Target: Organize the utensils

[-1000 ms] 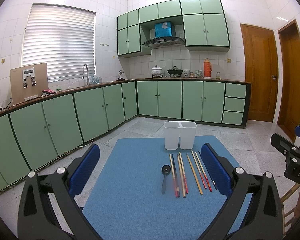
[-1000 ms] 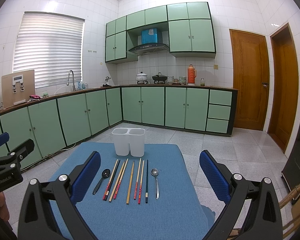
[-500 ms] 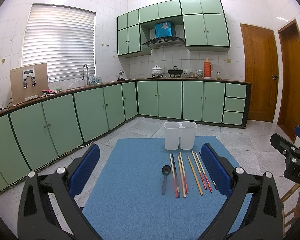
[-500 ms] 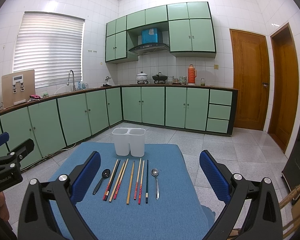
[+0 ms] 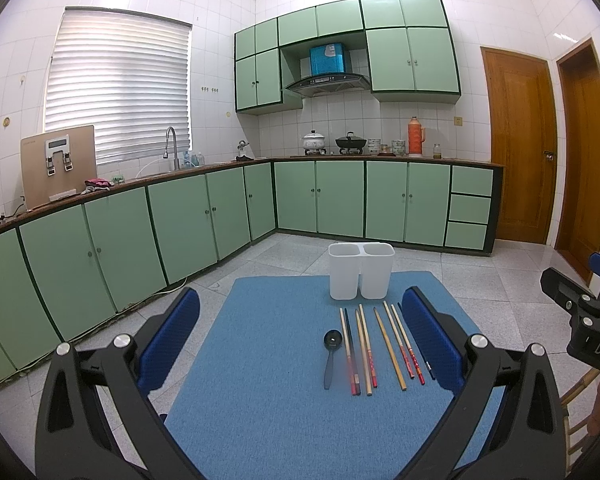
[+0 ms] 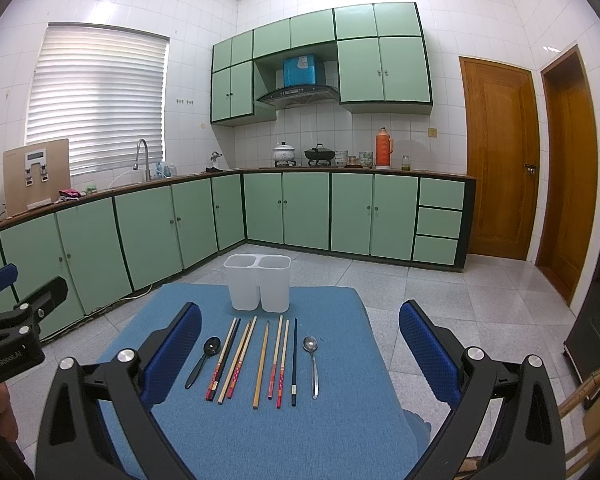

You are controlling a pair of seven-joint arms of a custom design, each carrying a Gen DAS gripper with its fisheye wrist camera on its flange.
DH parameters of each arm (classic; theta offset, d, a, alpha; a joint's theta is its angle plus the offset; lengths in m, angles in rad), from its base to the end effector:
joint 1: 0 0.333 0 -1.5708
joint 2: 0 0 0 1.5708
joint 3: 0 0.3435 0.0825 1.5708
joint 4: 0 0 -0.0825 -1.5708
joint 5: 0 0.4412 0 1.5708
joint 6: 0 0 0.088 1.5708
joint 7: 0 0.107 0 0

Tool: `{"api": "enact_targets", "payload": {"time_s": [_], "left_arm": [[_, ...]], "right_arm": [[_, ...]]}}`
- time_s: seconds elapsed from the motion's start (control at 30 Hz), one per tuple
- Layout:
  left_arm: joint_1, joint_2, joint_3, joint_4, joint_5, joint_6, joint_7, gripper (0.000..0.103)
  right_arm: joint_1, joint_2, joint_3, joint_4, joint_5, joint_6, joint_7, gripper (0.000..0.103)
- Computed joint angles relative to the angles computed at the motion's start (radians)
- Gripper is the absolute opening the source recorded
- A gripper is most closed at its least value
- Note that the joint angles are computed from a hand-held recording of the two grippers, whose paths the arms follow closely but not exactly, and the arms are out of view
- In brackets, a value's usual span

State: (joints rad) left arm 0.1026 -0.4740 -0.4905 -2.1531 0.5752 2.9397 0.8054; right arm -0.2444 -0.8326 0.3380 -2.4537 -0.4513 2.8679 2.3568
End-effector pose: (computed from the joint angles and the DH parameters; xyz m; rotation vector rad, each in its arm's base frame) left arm 0.4424 -0.2833 0.7100 -1.2694 1.5835 -1.1152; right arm 0.3881 0.1134 0.7004 -1.2342 1.6174 -1.1620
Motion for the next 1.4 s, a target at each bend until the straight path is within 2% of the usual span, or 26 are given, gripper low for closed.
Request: {"api": "enact_targets", "payload": {"time_s": [0.17, 0.3, 0.33, 0.37, 0.47, 0.57, 0.63, 0.73, 0.87, 0.93, 1.0, 1.03, 1.13, 1.27, 1.4], "left_arm": [[-0.022, 0.016, 0.035, 0.0, -0.023, -0.001, 0.033, 0.098], [-0.086, 0.065, 0.097, 0.025, -0.082, -0.042, 0.098, 0.098], [-0.102, 0.086, 0.114, 0.039, -0.1, -0.06, 0.12, 0.098], [-0.103, 0.1, 0.117, 0.052, -0.103, -0.074, 0.124, 0.098], [-0.128, 0.166, 0.146, 0.109, -0.122, -0.14, 0.167, 0.098], [-0.151, 0.252, 0.171, 0.192, -0.119, -0.209, 0.194, 0.098], [-0.185, 0.32, 0.202, 0.255, -0.158, -0.238, 0.241, 0.098], [-0.232, 0.431, 0.238, 0.366, -0.229, -0.307, 0.327, 0.098], [-0.277, 0.587, 0.264, 0.534, -0.357, -0.431, 0.466, 0.098], [-0.296, 0.678, 0.271, 0.641, -0.39, -0.512, 0.513, 0.095], [-0.316, 0.742, 0.28, 0.718, -0.401, -0.575, 0.539, 0.081], [-0.323, 0.793, 0.279, 0.785, -0.42, -0.628, 0.565, 0.078], [-0.349, 0.917, 0.288, 0.948, -0.449, -0.747, 0.598, 0.078], [-0.389, 1.031, 0.31, 1.104, -0.44, -0.847, 0.62, 0.078], [-0.426, 1.136, 0.33, 1.255, -0.423, -0.94, 0.634, 0.078]], "right_arm": [[-0.008, 0.011, 0.005, 0.0, -0.005, 0.007, -0.001, 0.097], [-0.02, 0.045, 0.003, 0.008, -0.013, 0.011, -0.011, 0.097], [-0.036, 0.081, 0.013, 0.023, -0.019, 0.022, -0.005, 0.097], [-0.027, 0.104, -0.001, 0.032, -0.017, 0.022, -0.016, 0.097], [0.015, 0.165, -0.057, 0.059, -0.003, 0.015, -0.061, 0.097], [0.148, 0.273, -0.193, 0.116, 0.086, -0.002, -0.181, 0.09], [0.217, 0.325, -0.259, 0.156, 0.151, -0.021, -0.261, 0.084], [0.321, 0.436, -0.364, 0.246, 0.283, -0.069, -0.424, 0.075], [0.413, 0.565, -0.462, 0.376, 0.516, -0.181, -0.658, 0.063], [0.409, 0.641, -0.472, 0.454, 0.574, -0.264, -0.729, 0.056], [0.393, 0.712, -0.473, 0.528, 0.63, -0.348, -0.791, 0.05], [0.383, 0.76, -0.477, 0.578, 0.675, -0.406, -0.832, 0.048], [0.336, 0.863, -0.46, 0.689, 0.739, -0.544, -0.857, 0.04], [0.278, 0.961, -0.421, 0.796, 0.766, -0.666, -0.856, 0.038], [0.249, 1.061, -0.398, 0.909, 0.729, -0.764, -0.826, 0.038]]}}
